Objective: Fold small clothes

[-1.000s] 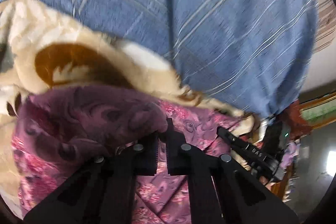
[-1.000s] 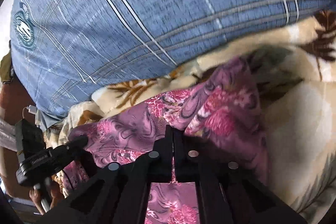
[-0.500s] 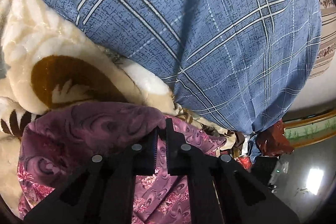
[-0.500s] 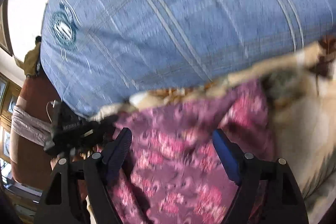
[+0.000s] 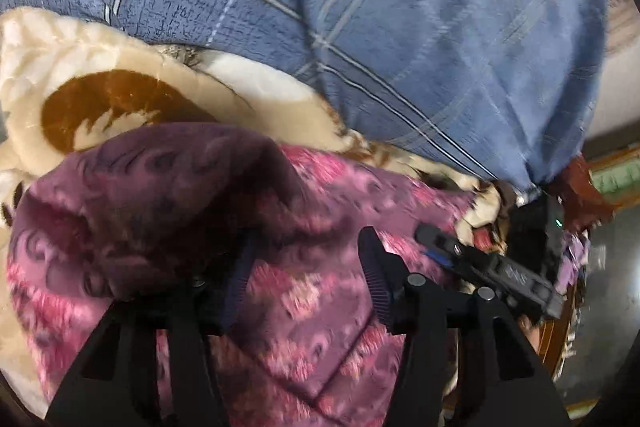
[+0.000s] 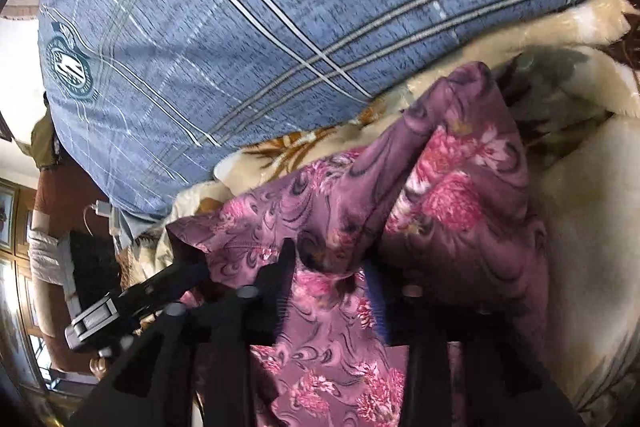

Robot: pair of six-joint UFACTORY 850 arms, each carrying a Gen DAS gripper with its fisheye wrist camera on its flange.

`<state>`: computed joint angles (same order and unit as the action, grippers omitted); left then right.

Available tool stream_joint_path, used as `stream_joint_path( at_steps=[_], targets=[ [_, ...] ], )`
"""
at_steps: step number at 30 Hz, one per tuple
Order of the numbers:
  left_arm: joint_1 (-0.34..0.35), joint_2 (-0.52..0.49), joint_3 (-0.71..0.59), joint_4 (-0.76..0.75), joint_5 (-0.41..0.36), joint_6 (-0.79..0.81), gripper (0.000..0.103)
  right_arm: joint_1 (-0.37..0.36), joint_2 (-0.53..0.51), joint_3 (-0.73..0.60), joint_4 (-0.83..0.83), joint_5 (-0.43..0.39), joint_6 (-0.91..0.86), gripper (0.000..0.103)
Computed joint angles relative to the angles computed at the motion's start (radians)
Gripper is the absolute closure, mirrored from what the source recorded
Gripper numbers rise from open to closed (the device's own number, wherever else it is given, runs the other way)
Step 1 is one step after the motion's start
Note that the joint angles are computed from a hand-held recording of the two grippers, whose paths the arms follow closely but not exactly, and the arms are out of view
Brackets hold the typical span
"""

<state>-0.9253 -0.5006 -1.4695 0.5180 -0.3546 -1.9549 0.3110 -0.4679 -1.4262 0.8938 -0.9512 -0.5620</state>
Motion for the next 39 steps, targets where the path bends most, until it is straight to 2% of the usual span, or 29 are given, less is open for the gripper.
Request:
stream_joint_path(
  at_steps=[1, 2, 3, 5, 7, 8, 10, 11, 12, 13, 14, 15, 16, 17, 18, 19, 20, 21, 23, 24, 26, 28, 30, 32, 33, 35, 37, 39],
  targets=[
    [0.006, 0.001, 0.012, 0.018, 0.023, -0.016, 0.096, -0.002, -0.005, -0.007, 0.004, -0.007, -0.007, 0.072],
    [0.013, 0.014, 0.034, 0.078, 0.067, -0.075, 0.097, -0.004, -0.008, -0.014, 0.026, -0.008, -0.025, 0.082],
    [0.017, 0.035, 0.050, 0.179, 0.097, -0.175, 0.097, -0.004, -0.005, -0.017, 0.052, 0.002, -0.051, 0.083],
    [0.014, 0.071, 0.065, 0.388, 0.064, -0.354, 0.097, -0.016, -0.006, -0.030, 0.116, 0.004, -0.107, 0.085],
    [0.017, 0.089, 0.078, 0.562, 0.028, -0.518, 0.097, -0.034, -0.025, -0.059, 0.206, -0.035, -0.166, 0.084],
    [0.022, 0.089, 0.077, 0.589, 0.001, -0.538, 0.097, -0.038, -0.040, -0.081, 0.235, -0.040, -0.177, 0.080],
    [0.033, 0.055, 0.040, 0.525, -0.085, -0.453, 0.096, -0.041, -0.070, -0.122, 0.255, -0.027, -0.180, 0.059],
    [0.039, 0.036, 0.013, 0.442, -0.129, -0.360, 0.096, -0.037, -0.080, -0.137, 0.244, 0.001, -0.174, 0.033],
    [0.041, 0.022, -0.007, 0.381, -0.173, -0.306, 0.096, -0.031, -0.087, -0.150, 0.220, 0.042, -0.166, 0.027],
    [0.046, 0.019, -0.005, 0.333, -0.193, -0.291, 0.092, -0.025, -0.093, -0.161, 0.174, 0.089, -0.149, 0.027],
    [0.049, 0.027, 0.009, 0.328, -0.171, -0.308, 0.087, -0.018, -0.107, -0.182, 0.106, 0.113, -0.105, 0.027],
    [0.052, 0.058, 0.053, 0.364, -0.109, -0.363, 0.086, -0.017, -0.112, -0.188, 0.072, 0.116, -0.071, 0.029],
    [0.043, 0.093, 0.093, 0.442, -0.080, -0.450, 0.085, -0.023, -0.096, -0.166, 0.080, 0.110, -0.072, 0.030],
    [0.030, 0.125, 0.125, 0.513, -0.079, -0.521, 0.075, -0.030, -0.072, -0.137, 0.122, 0.094, -0.115, 0.031],
    [0.004, 0.165, 0.155, 0.582, -0.102, -0.583, 0.067, -0.037, -0.024, -0.086, 0.174, 0.075, -0.186, 0.031],
    [-0.025, 0.197, 0.173, 0.608, -0.147, -0.604, 0.050, -0.050, 0.029, -0.029, 0.206, 0.072, -0.244, 0.031],
    [-0.063, 0.224, 0.183, 0.617, -0.221, -0.606, 0.040, -0.053, 0.083, 0.025, 0.234, 0.078, -0.292, 0.031],
    [-0.098, 0.241, 0.184, 0.608, -0.294, -0.587, 0.037, -0.057, 0.133, 0.072, 0.254, 0.077, -0.338, 0.031],
    [-0.158, 0.251, 0.150, 0.511, -0.453, -0.439, 0.033, -0.065, 0.226, 0.153, 0.262, 0.075, -0.400, 0.031],
    [-0.167, 0.251, 0.136, 0.455, -0.498, -0.368, 0.033, -0.067, 0.251, 0.167, 0.233, 0.079, -0.397, 0.030],
    [-0.160, 0.252, 0.123, 0.377, -0.524, -0.266, 0.033, -0.075, 0.247, 0.142, 0.162, 0.061, -0.367, 0.030],
    [-0.130, 0.220, 0.076, 0.249, -0.520, -0.059, 0.033, -0.071, 0.232, 0.109, 0.076, 0.087, -0.328, 0.030],
    [-0.114, 0.161, 0.006, 0.153, -0.589, 0.138, 0.033, -0.063, 0.209, 0.069, -0.036, 0.122, -0.279, 0.031],
    [-0.092, 0.079, -0.082, 0.080, -0.649, 0.299, 0.033, -0.078, 0.150, 0.000, -0.125, 0.113, -0.212, 0.031],
    [-0.083, 0.039, -0.121, 0.052, -0.644, 0.354, 0.033, -0.079, 0.129, -0.024, -0.158, 0.104, -0.185, 0.031],
    [-0.063, 0.016, -0.124, 0.016, -0.604, 0.398, 0.033, -0.088, 0.066, -0.086, -0.205, 0.072, -0.158, 0.032],
    [-0.041, -0.018, -0.141, -0.019, -0.596, 0.452, 0.033, -0.085, 0.016, -0.130, -0.226, 0.043, -0.157, 0.033],
    [-0.019, -0.040, -0.144, -0.038, -0.588, 0.487, 0.033, -0.064, -0.020, -0.158, -0.245, 0.054, -0.155, 0.034]
  ],
)
